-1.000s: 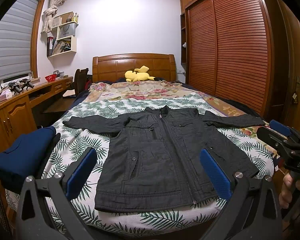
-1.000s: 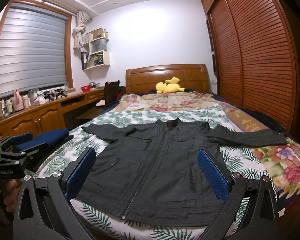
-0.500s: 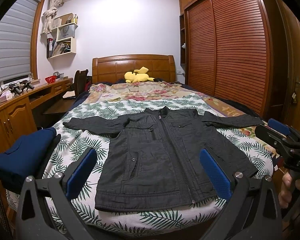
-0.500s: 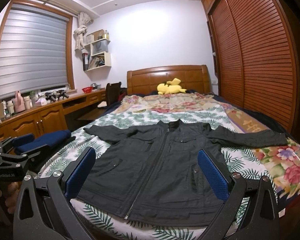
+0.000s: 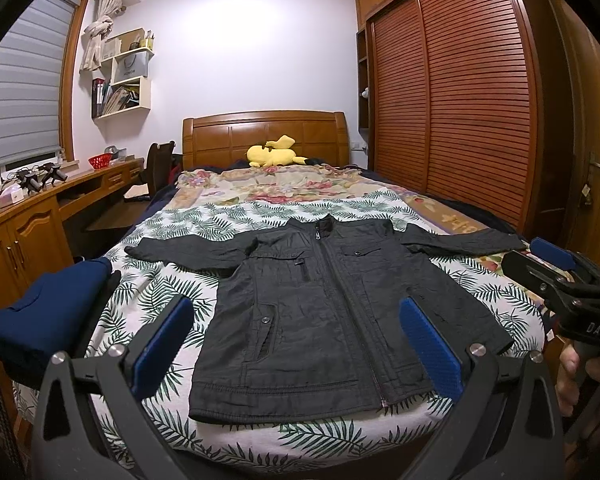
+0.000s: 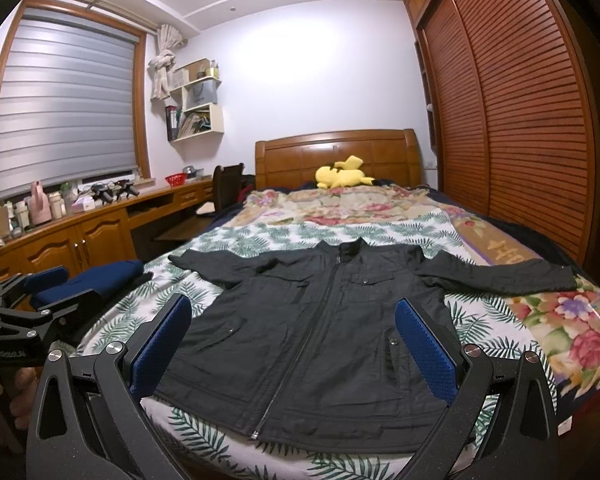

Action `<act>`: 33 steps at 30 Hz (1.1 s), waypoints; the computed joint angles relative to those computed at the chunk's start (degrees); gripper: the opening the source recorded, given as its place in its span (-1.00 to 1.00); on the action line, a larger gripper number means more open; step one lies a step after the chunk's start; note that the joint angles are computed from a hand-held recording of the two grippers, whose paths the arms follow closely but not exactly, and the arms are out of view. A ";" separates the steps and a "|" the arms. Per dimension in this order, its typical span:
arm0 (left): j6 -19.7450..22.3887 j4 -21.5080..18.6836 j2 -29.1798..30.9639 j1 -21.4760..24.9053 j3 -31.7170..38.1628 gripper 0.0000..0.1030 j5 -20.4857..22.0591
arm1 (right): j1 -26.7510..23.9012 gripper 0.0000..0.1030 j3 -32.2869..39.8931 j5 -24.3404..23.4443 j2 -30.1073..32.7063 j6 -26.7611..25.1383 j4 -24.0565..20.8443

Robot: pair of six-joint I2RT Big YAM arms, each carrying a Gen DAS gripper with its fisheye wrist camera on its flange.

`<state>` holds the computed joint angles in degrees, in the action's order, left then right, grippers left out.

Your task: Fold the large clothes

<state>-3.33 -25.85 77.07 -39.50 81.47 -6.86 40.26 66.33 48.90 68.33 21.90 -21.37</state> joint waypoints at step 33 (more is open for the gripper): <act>-1.32 -1.96 2.60 1.88 0.92 1.00 1.80 | 2.75 1.00 4.56 1.00 3.30 4.55 -6.03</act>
